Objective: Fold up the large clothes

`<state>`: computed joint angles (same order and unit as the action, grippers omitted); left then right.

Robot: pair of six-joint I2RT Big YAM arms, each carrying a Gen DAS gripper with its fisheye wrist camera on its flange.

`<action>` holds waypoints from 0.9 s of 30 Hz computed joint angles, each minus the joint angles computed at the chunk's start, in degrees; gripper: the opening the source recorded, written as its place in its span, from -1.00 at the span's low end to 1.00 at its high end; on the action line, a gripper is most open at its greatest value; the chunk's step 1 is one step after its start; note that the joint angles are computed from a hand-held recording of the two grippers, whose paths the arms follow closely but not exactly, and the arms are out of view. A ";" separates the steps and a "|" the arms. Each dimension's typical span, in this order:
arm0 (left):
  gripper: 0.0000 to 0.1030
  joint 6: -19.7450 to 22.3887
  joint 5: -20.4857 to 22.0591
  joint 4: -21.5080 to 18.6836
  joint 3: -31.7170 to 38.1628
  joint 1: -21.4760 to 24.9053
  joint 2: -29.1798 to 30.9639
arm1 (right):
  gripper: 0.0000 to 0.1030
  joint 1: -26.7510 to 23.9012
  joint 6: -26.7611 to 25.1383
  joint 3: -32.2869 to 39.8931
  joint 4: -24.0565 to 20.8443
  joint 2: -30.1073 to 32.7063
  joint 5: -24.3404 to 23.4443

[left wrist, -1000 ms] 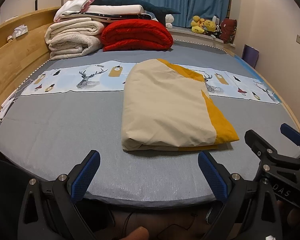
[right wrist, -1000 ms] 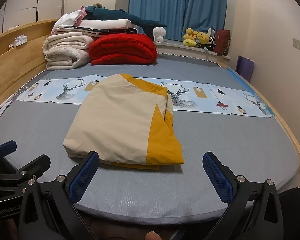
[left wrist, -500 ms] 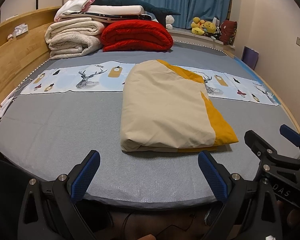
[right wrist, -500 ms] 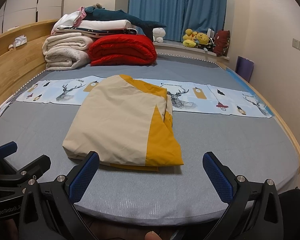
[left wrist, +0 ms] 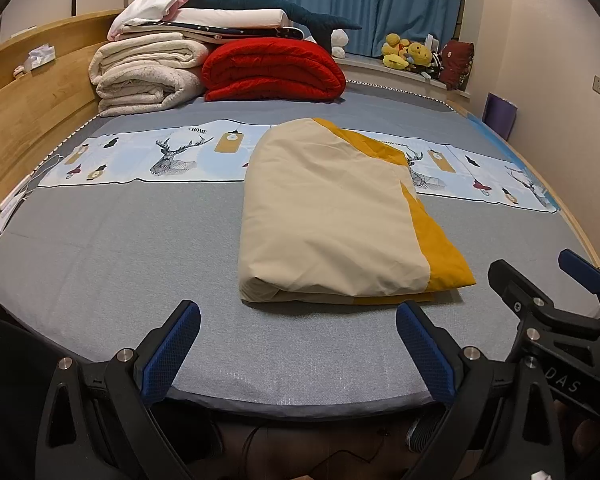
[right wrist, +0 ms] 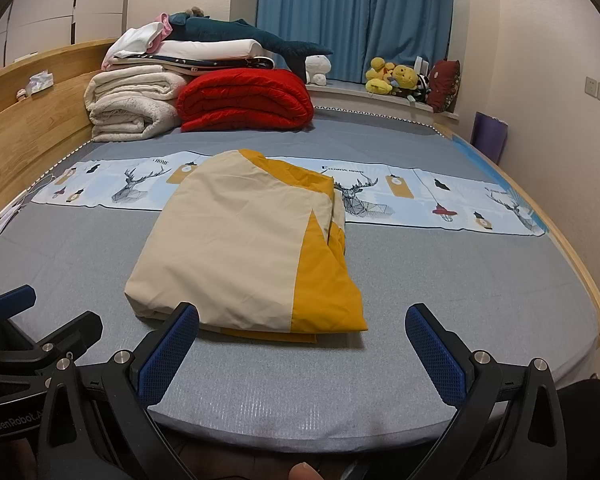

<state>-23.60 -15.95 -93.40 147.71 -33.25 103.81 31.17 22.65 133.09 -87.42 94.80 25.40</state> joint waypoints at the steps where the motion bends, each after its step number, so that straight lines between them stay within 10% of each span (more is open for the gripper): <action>1: 0.89 -0.09 -0.01 -0.22 0.53 -0.05 0.35 | 1.00 -0.01 0.00 -0.02 0.04 0.02 -0.01; 27: 0.89 -0.67 -0.10 -0.44 1.03 -0.49 0.71 | 0.99 0.02 0.04 -0.01 0.03 0.03 0.04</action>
